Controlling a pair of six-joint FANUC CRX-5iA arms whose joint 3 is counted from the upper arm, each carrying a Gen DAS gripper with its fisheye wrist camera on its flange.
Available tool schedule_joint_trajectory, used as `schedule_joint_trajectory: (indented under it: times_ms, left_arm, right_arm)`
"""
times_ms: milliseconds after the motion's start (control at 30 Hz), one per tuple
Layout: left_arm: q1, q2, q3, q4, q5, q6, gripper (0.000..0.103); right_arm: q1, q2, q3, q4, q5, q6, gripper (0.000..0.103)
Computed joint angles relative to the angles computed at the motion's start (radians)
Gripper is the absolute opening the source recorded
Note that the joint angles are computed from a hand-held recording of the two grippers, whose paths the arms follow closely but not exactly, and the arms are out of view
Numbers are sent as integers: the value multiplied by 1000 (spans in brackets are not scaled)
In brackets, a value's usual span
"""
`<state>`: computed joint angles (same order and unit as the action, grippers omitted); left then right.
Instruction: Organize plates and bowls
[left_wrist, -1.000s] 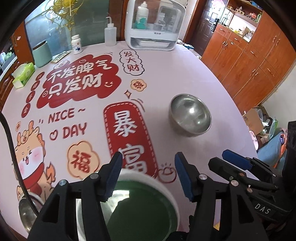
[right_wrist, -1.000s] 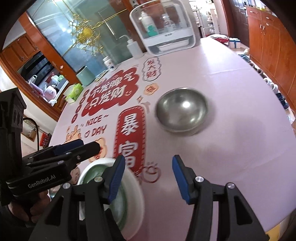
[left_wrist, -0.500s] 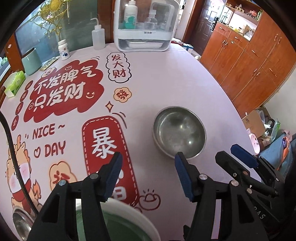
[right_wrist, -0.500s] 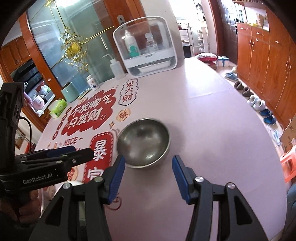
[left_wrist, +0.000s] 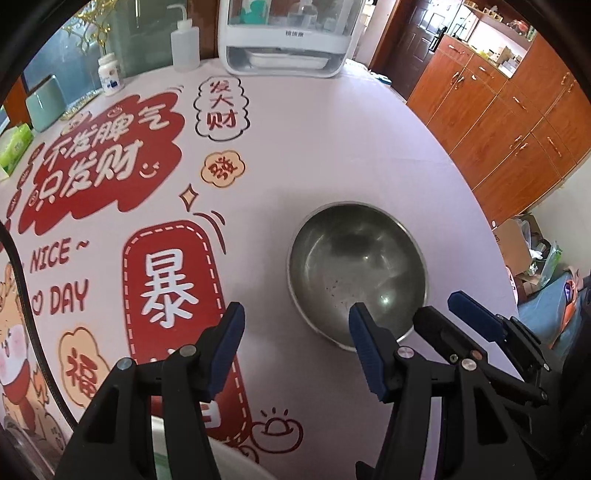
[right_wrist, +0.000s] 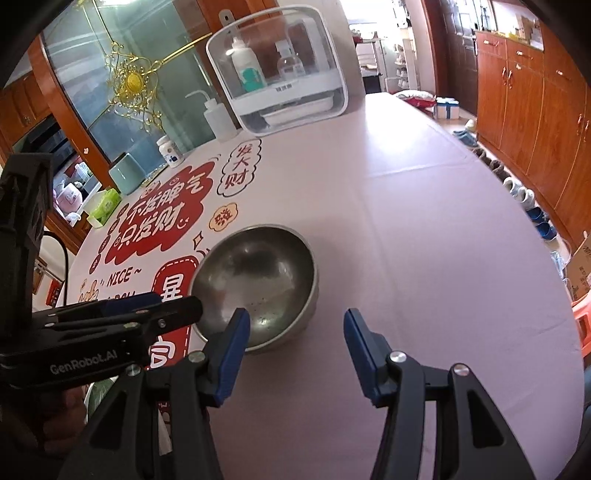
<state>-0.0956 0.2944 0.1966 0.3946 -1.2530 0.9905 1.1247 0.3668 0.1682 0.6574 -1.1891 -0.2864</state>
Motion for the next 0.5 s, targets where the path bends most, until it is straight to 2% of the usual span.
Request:
schedule_joint_trajectory:
  times_ms: [100, 267, 400, 500]
  left_arm:
    - [-7, 20, 13, -14, -10, 17, 57]
    - [-13, 43, 28, -26, -26, 40, 45]
    - [-12, 50, 25, -17, -29, 48, 40]
    - [-12, 50, 19, -7, -36, 47, 29]
  right_arm:
    - [-11, -5, -13, -10, 32, 5, 49]
    - [-25, -6, -23, -31, 71, 20, 37]
    - [-29, -13, -38, -34, 95, 17, 27]
    - [-31, -14, -39, -39, 99, 19, 22]
